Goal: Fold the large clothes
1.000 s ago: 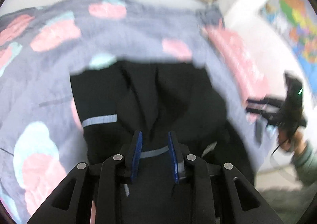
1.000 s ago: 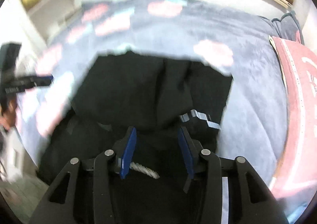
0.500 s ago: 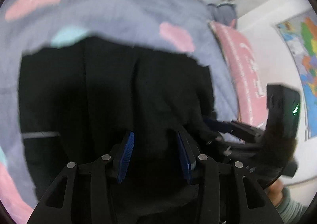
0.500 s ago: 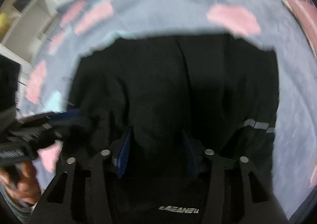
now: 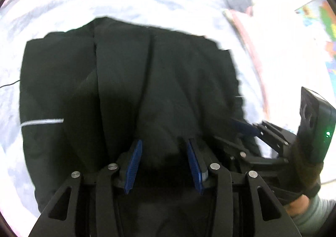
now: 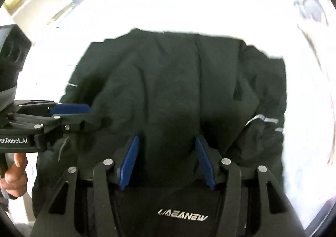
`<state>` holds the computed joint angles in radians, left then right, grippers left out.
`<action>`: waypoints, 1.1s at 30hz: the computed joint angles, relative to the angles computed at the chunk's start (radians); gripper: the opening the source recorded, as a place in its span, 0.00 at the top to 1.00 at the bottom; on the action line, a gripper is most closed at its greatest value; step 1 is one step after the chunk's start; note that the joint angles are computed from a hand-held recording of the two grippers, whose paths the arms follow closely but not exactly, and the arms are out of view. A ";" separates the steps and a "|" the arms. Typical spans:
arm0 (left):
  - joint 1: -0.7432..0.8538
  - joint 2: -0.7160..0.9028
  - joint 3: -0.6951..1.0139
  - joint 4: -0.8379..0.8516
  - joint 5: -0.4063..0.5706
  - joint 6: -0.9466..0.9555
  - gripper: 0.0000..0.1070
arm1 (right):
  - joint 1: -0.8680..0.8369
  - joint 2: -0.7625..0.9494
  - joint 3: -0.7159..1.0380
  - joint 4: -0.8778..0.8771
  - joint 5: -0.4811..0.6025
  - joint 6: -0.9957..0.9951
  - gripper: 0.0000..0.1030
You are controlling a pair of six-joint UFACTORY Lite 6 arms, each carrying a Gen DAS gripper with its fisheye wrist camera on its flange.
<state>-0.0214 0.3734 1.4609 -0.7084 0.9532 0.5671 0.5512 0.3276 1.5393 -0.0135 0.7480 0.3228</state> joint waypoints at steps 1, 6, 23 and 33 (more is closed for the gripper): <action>0.008 -0.032 -0.034 -0.018 0.003 0.014 0.58 | 0.015 -0.009 -0.006 -0.020 -0.003 0.018 0.43; -0.035 0.027 -0.113 0.119 -0.083 -0.149 0.58 | 0.030 0.127 -0.012 -0.012 0.016 0.050 0.49; 0.246 -0.507 -0.445 0.101 0.102 -0.001 0.58 | 0.038 -0.402 -0.364 -0.027 0.109 0.145 0.45; 0.925 -0.639 -0.613 0.169 0.316 0.361 0.58 | -0.054 -0.940 -0.765 -0.050 0.307 0.209 0.34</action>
<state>0.9032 -0.2659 0.8483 -0.5393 1.2690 0.9277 0.4976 -0.6119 0.7748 -0.0633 1.0554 0.5314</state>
